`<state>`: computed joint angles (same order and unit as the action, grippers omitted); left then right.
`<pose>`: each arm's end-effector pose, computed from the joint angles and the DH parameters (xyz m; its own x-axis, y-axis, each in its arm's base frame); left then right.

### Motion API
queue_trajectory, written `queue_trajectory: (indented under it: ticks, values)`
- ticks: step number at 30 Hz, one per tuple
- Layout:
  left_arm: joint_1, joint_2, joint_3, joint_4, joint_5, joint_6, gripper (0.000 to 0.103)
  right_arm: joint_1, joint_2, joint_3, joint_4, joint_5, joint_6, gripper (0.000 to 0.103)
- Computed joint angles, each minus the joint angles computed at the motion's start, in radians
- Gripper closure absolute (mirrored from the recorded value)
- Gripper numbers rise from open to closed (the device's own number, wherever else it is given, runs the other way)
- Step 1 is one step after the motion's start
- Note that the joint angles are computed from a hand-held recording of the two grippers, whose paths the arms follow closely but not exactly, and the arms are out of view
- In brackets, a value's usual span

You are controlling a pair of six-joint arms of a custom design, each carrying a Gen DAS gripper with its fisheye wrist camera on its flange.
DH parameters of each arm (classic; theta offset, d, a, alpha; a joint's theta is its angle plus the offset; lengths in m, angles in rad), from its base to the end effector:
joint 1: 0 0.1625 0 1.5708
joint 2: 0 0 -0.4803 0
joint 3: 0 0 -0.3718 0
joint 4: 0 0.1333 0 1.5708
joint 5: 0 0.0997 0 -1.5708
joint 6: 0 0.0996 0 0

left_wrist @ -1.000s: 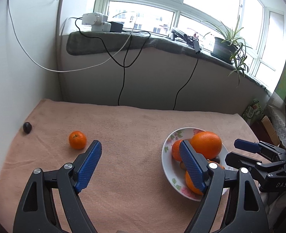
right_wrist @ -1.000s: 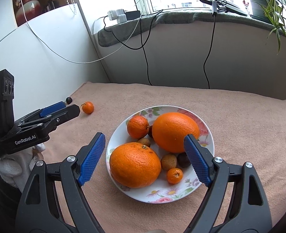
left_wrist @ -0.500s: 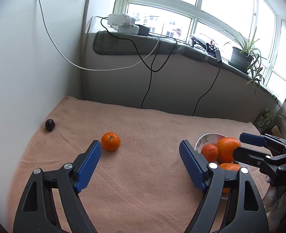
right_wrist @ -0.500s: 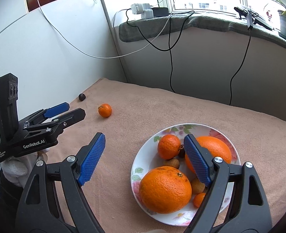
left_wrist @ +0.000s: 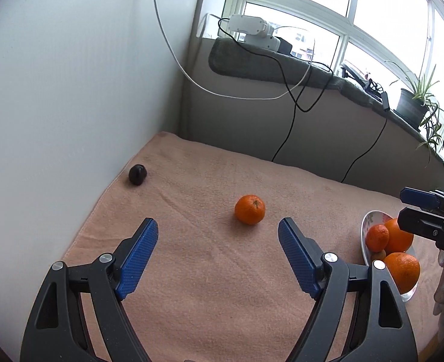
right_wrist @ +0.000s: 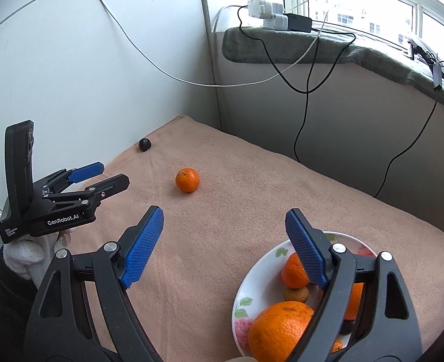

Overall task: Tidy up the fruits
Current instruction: 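Move both grippers away from the plate toward the remaining tangerine, then close the left gripper on the dark plum while the right grasps the tangerine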

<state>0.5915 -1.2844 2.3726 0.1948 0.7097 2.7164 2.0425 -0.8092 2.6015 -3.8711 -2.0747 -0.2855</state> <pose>-0.0753 -0.3022 0.2034 -0.8221 0.1628 -0.5455 0.5015 0.6607 -0.5586 0.2483 -0.2992 0.1197 -0.7391 -0.4003 0.5418 -0.6307 0.6937 -0.3479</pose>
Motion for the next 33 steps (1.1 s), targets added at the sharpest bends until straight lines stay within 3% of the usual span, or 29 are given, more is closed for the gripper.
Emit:
queue_trajectory:
  ticks: [7, 17, 20, 24, 27, 31, 33]
  values:
    - [0.097, -0.024, -0.032, 0.005, -0.002, 0.039, 0.021, 0.007, -0.003, -0.098, 0.185, 0.022, -0.056, 0.018]
    - [0.217, -0.003, -0.101, -0.028, 0.005, 0.153, 0.023, -0.056, 0.0, -0.233, 0.481, 0.116, 0.015, 0.019]
    - [0.246, 0.022, -0.134, -0.029, 0.015, 0.212, 0.037, -0.082, 0.002, -0.271, 0.577, 0.157, 0.05, 0.031]
    - [0.257, 0.069, -0.168, -0.042, -0.029, 0.312, 0.045, -0.1, 0.02, -0.298, 0.616, 0.17, 0.068, 0.041]
    - [0.247, 0.122, -0.189, -0.07, -0.131, 0.415, 0.048, -0.103, 0.034, -0.309, 0.624, 0.167, 0.059, 0.043]
    - [0.284, 0.155, -0.233, -0.063, -0.126, 0.492, 0.061, -0.105, 0.052, -0.332, 0.645, 0.15, 0.049, 0.043]
    - [0.305, 0.172, -0.252, -0.067, -0.135, 0.512, 0.062, -0.109, 0.061, -0.342, 0.651, 0.148, 0.049, 0.044]
